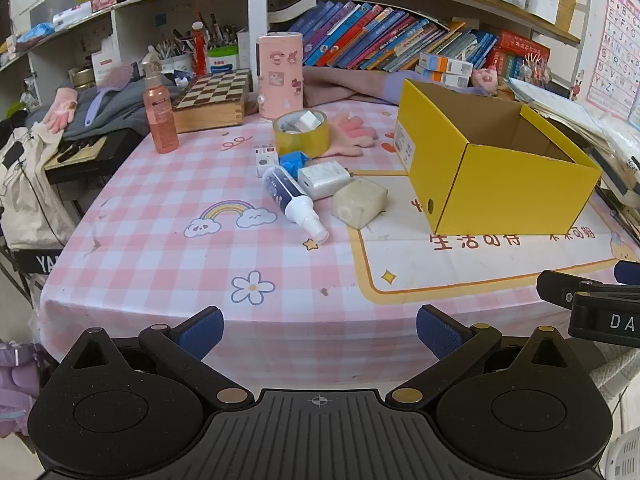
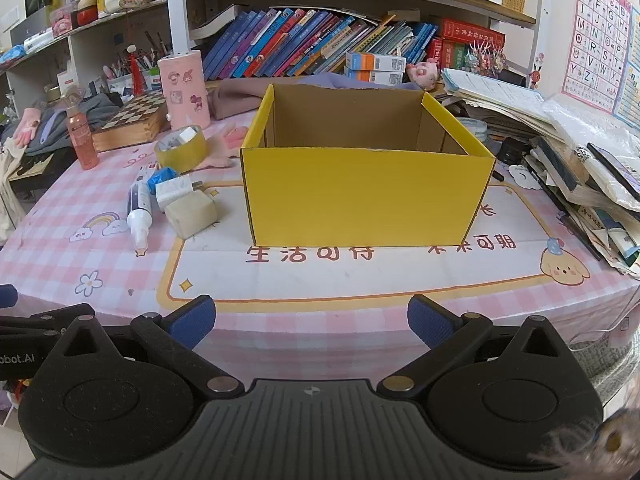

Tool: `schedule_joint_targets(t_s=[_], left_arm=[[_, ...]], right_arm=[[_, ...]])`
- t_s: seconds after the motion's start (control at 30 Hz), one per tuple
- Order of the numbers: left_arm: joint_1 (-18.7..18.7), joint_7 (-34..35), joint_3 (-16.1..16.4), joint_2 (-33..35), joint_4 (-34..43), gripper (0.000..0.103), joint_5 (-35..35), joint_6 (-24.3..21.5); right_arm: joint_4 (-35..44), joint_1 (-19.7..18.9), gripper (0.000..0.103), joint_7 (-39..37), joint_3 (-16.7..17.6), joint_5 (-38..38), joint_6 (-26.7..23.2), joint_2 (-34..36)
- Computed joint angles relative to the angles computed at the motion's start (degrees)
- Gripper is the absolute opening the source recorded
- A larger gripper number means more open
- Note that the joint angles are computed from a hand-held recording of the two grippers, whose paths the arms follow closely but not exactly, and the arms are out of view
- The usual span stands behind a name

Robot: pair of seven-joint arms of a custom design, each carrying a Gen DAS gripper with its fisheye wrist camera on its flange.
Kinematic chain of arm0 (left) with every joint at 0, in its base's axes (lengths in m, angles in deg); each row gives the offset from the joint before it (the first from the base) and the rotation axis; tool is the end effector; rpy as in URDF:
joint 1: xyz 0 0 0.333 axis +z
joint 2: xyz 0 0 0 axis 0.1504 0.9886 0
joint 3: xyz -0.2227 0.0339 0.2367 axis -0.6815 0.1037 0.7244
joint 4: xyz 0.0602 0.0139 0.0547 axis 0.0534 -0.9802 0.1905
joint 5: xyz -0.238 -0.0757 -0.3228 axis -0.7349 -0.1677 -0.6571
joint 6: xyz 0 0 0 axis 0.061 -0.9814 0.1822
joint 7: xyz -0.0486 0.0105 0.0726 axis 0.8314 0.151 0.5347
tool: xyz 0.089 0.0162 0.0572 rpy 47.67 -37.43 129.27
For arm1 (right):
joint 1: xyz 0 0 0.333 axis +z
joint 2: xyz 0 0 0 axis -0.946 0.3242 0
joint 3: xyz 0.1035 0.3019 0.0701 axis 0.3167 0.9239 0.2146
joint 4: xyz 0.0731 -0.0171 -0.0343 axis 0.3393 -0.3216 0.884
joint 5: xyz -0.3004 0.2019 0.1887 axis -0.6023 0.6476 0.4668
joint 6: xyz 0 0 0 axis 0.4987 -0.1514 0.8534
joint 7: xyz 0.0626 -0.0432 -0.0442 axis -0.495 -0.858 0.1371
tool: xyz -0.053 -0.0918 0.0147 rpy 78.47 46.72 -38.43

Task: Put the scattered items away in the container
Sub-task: 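Move both tools toward the items lying beside the yellow box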

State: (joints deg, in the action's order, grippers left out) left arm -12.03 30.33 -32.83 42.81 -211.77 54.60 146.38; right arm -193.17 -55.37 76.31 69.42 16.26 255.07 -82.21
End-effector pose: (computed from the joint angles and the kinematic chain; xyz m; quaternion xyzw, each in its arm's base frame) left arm 0.4623 -0.3469 0.4466 -0.7485 0.5483 -0.2327 0.2916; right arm 0.5295 0.1539 0.4609 -0.7586 0.5113 -0.2232 0.3366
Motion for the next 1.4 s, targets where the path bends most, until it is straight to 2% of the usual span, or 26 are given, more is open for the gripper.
schedule_joint_targets(t_s=[0.27, 0.63, 0.87, 1.2, 1.4], left_arm=[[0.27, 0.74, 0.28, 0.24, 0.05, 0.103, 0.04, 0.91], [0.49, 1.71, 0.51, 0.84, 0.42, 0.103, 1.16, 3.3], [0.57, 2.23, 0.7, 0.93, 0.52, 0.103, 0.9, 3.7], [0.92, 0.56, 0.45, -1.26, -1.65, 0.103, 1.19, 3.01], [1.41, -1.13, 0.02, -3.57, -4.05, 0.103, 0.27, 2.04]], right_arm=[[-0.03, -0.05, 0.103, 0.17, 0.01, -0.21, -0.04, -0.03], [0.34, -1.58, 0.103, 7.13, 0.9, -6.67, 0.76, 0.4], [0.25, 0.5, 0.103, 1.39, -0.32, -0.13, 1.62, 0.4], [0.53, 2.04, 0.101, -3.24, -0.21, 4.7, 1.03, 0.12], [0.94, 3.56, 0.094, -7.79, -0.26, 8.61, -0.63, -0.16]])
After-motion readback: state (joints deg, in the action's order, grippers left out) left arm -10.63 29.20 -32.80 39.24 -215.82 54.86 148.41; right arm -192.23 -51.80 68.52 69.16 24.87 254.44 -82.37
